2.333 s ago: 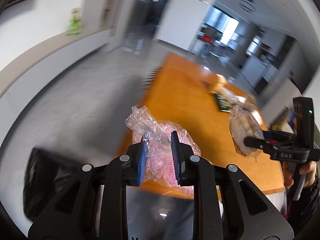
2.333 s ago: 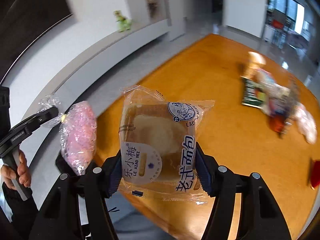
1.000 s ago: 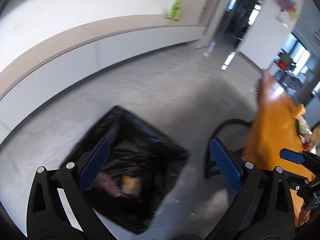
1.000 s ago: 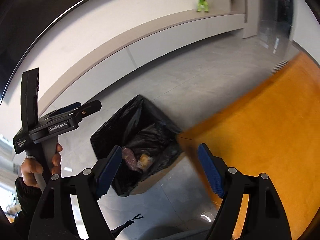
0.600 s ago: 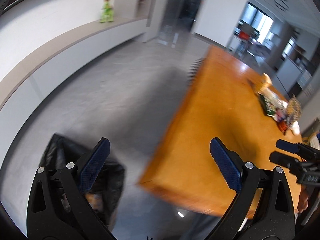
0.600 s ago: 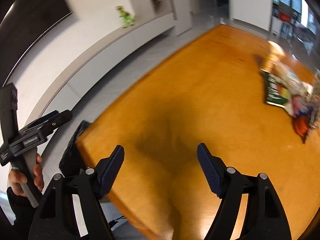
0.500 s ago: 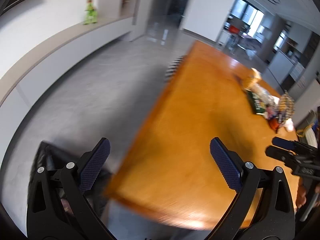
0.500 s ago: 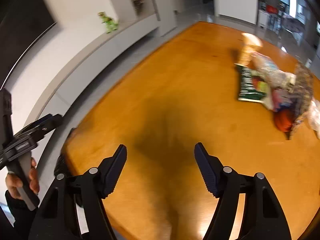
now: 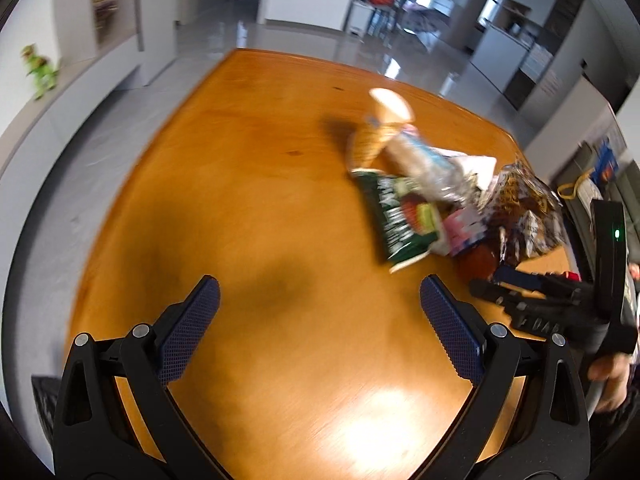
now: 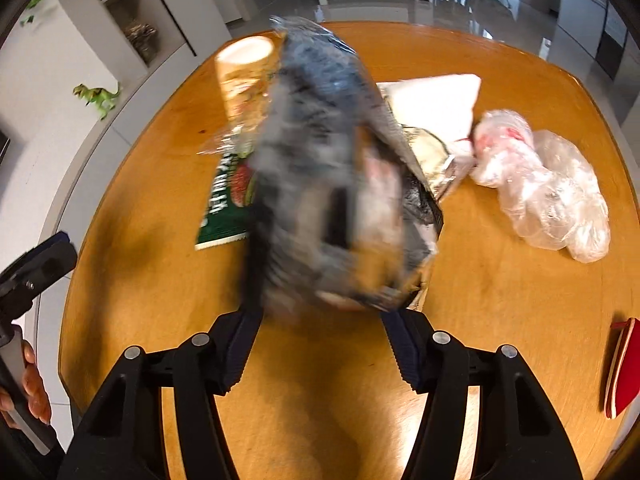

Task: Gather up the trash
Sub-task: 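Return both tools to the table, then grasp the green snack packet with the left tool while the right tool grasps the red lid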

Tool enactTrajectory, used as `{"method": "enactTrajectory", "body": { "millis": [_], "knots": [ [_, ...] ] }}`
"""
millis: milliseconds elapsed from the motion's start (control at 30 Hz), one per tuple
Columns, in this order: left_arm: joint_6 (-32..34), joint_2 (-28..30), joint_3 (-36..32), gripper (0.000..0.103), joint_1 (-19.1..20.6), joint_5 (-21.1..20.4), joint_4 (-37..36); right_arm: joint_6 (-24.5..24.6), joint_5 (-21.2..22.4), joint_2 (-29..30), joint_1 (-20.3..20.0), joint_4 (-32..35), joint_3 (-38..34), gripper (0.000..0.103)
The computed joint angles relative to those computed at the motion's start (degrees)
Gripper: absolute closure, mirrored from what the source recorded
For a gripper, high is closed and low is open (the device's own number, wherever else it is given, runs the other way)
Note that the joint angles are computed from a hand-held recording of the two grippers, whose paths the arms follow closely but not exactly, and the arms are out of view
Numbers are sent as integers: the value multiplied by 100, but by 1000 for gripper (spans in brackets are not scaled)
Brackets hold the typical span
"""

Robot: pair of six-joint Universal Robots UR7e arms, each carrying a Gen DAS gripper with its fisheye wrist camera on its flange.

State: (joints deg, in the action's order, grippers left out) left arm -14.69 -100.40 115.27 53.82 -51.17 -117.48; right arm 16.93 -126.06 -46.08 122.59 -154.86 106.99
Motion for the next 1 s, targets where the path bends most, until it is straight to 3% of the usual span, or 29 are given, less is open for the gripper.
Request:
{"method": "enactTrajectory", "body": {
  "millis": [167,300,333,400,433,600,733,767,800,867,1000],
  "knots": [
    [64,829,-241,6,51,-45,-241,-189,261,62,-190,-161,-72,41],
    [-109,1425,-512,6,245,61,-271,-327,44,312,-133,-6,-340,41],
    [-178,1535,-568,6,288,106,-253,-378,-52,420,-131,71,-484,43],
    [-308,1778,-716,6,380,102,-197,-535,-331,574,-93,13,-596,59],
    [-352,1858,-768,6,408,95,-176,-529,-292,587,-99,59,-629,59],
    [-458,2173,-894,6,517,-265,-255,-581,-90,412,-185,-205,-324,59],
    [-415,2338,-892,6,422,-22,-302,-644,-13,124,-249,-378,53,59],
    [-376,2390,-877,10,356,193,-196,-644,-18,90,-248,-356,75,59],
    [-252,2403,-789,24,266,426,-213,-627,-17,71,-237,-361,113,59],
    [-61,2268,-604,39,167,496,-342,-596,30,26,-208,-365,197,59],
    [3,1865,-382,40,195,194,-216,-506,91,-59,-78,-408,397,59]
  ]
}}
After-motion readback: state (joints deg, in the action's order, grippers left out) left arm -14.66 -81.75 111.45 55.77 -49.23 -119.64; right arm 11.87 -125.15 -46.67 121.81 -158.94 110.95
